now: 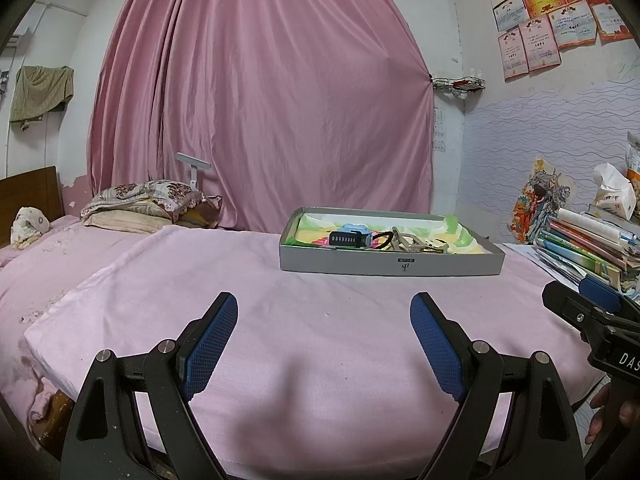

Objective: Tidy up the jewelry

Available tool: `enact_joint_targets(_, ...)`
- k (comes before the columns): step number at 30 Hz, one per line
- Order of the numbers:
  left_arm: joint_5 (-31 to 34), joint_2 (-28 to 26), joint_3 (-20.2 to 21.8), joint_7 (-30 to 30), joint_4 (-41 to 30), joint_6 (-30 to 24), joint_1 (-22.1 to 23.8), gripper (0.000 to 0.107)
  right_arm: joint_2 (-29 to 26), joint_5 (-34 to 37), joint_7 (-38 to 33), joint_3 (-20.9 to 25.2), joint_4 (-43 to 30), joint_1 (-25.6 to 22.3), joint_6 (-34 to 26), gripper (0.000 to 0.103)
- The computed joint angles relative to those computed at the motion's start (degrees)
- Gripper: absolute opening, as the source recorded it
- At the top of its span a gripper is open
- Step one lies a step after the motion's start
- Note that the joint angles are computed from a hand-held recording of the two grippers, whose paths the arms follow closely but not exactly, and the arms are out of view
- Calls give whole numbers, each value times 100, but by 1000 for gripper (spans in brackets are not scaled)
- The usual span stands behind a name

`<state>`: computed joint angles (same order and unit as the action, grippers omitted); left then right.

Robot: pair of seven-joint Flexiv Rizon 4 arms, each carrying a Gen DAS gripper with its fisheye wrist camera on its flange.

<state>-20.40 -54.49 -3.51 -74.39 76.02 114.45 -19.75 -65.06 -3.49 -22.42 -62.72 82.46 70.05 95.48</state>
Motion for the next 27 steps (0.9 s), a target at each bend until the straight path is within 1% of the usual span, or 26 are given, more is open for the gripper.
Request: enact_joint_targets(27,127,-3,-66,-32,-3,29,52,84,1,2,0,-4,1,1,0,103)
